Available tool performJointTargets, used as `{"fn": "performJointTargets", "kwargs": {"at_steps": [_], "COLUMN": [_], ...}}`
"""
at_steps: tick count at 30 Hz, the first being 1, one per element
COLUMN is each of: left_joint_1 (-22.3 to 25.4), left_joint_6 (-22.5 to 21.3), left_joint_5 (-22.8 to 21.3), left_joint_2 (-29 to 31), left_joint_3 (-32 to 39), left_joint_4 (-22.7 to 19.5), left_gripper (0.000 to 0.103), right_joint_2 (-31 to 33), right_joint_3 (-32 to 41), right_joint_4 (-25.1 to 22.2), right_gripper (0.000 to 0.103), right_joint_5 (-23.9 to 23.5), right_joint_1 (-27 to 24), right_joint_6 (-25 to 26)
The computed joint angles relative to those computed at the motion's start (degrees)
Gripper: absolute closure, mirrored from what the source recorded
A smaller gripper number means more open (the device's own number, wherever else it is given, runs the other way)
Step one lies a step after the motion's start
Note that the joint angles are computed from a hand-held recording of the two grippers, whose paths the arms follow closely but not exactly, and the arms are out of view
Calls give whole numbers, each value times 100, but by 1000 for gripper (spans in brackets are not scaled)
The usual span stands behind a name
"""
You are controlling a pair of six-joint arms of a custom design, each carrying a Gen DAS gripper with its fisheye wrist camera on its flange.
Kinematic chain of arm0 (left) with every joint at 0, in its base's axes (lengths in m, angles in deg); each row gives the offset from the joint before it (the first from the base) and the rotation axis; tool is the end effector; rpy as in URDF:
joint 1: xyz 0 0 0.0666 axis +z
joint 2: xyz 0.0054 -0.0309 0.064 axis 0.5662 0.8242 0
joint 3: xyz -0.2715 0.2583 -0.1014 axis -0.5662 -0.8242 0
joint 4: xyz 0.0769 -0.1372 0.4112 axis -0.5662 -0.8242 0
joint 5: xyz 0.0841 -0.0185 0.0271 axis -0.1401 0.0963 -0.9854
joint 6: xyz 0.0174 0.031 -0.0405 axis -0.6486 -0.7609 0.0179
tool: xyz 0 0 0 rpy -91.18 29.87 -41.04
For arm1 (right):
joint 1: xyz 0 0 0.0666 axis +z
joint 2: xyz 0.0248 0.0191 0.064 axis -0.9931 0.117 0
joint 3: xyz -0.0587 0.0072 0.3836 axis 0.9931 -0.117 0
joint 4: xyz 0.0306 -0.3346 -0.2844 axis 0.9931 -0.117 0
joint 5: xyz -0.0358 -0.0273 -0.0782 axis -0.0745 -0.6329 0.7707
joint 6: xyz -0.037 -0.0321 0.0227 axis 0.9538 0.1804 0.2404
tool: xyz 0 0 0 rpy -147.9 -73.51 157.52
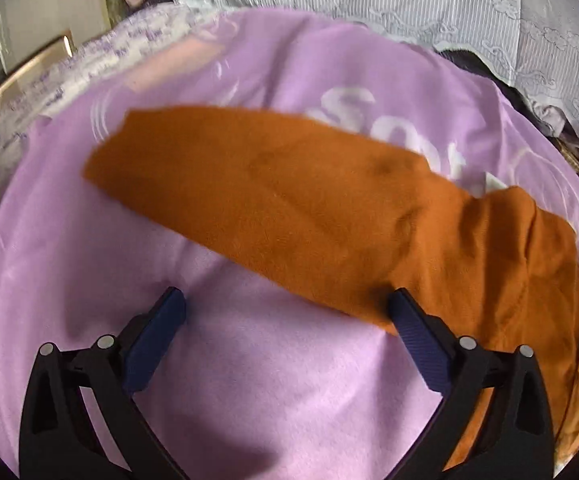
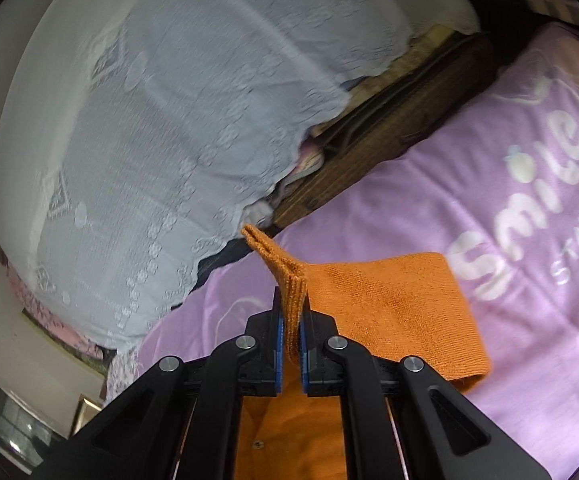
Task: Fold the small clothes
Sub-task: 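Carry the held sleeve across the cardigan body and open the right gripper, then close the left gripper on the other sleeve cuff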
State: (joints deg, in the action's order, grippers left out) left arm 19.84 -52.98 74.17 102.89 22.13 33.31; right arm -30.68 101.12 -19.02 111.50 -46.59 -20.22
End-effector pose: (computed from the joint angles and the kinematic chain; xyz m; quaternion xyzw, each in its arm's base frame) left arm 0.4785 -0.1192 0.3489 -0.0426 0.9553 0.0024 0.2926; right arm 0.2922 0.1865 0.3587 0.3910 0.7175 0.1795 0.5478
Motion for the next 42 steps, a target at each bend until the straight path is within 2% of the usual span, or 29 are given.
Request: {"fn": "performJointTargets", "kwargs": {"at_steps": [3, 5, 8, 12, 16, 24, 26, 28, 31, 34, 36, 37, 39, 40, 42], "left_joint_1": [-306, -377, -346, -222, -198, -187, -190, -185, -175, -158, -151, -141, -118, -106, -63], "left_joint_6": [-133, -94, 117, -4, 19, 74, 79, 71, 61, 54, 69, 77, 96, 107, 112], "left_joint_5": [-603, -748, -560, -604, -584, -577, -579, -571, -540, -496, -460, -426, -353, -315, -195], "left_joint_2": [114, 240, 326, -57, -37, 17, 26, 20, 31, 39, 44, 43, 35, 35, 42], "left_joint_3": [47, 143, 258, -98, -79, -14, -2, -10, 1, 10, 23, 29, 32, 42, 79], "left_joint_4": [88, 55, -9, 8, -6, -36, -43, -38, -43, -46, -63, -72, -82, -98, -147], "left_gripper": [4, 4, 4, 4, 4, 4, 4, 4, 4, 4, 4, 4, 4, 4, 4], "right_joint_2": [582, 896, 1343, 1911, 2399, 3276, 3523, 3575, 3316, 2907, 2668, 2568, 2501, 2566, 2847], "right_joint_3": [491, 735, 1102, 1576, 1898, 2303, 2466, 2412, 2194, 1891, 1677, 1557, 1435, 1504, 1855], "right_joint_4": [-7, 37, 0, -172, -439, -605, -838, -785, -471, -19, 231, 382, 664, 524, -186], "right_gripper": [97, 97, 97, 97, 97, 96, 93, 93, 85, 78, 66, 65, 65, 66, 68], "right_joint_5": [-93, -184, -290, -328, -452, -1058, -1486, -1717, -1775, -1427, -1223, -1138, -1270, -1301, -1412], "right_joint_1": [122, 183, 278, 434, 494, 449, 355, 313, 365, 537, 584, 591, 562, 554, 483], "right_joint_6": [195, 247, 297, 410, 308, 132, 191, 179, 295, 695, 732, 667, 736, 730, 631]}}
